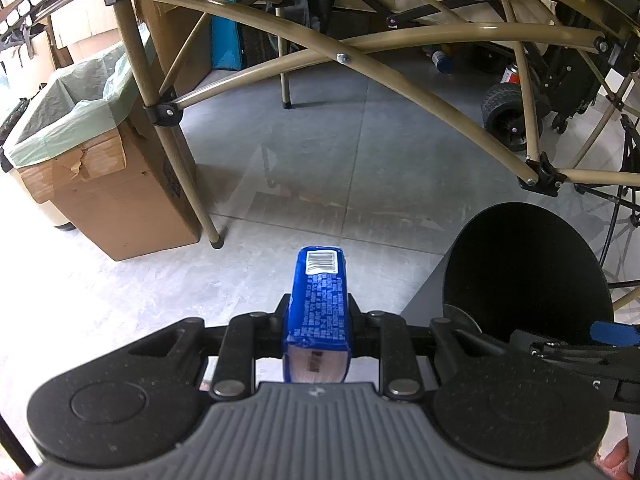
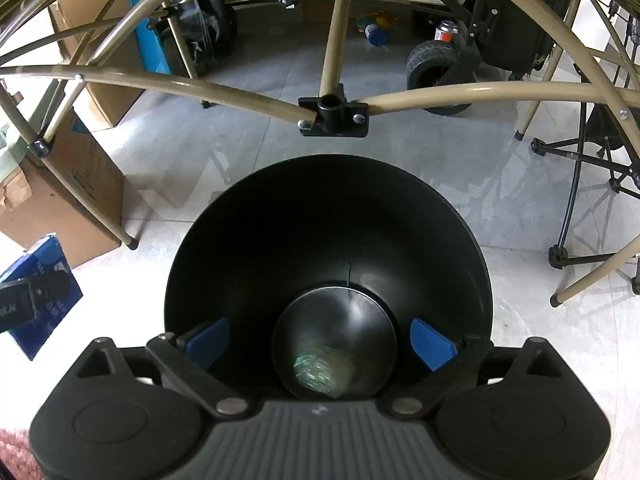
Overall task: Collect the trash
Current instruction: 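Open the right tool to drop the plastic bag into the bin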
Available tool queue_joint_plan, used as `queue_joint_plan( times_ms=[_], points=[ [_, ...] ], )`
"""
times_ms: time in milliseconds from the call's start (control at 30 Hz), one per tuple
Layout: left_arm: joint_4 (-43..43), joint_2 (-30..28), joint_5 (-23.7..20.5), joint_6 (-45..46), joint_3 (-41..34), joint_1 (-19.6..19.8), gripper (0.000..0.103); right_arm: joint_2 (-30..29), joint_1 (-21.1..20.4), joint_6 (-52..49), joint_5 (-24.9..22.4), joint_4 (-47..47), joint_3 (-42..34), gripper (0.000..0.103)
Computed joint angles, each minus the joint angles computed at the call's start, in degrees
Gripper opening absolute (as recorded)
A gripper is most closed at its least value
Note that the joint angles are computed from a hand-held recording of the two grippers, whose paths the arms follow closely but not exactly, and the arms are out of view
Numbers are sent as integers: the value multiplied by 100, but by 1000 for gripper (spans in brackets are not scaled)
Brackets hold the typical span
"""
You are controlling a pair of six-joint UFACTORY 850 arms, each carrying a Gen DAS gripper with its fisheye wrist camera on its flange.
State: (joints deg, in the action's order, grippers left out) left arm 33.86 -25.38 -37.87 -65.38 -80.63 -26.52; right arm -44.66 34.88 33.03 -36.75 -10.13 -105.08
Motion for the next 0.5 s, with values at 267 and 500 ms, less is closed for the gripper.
queue_joint_plan(
  times_ms=[267,500],
  points=[
    [3,2,8,16,2,-1,24,29,-7,-95,-25,89,2,98],
    [3,-21,-17,23,-42,-23,24,125,-31,-266,-15,267,103,98]
  ],
)
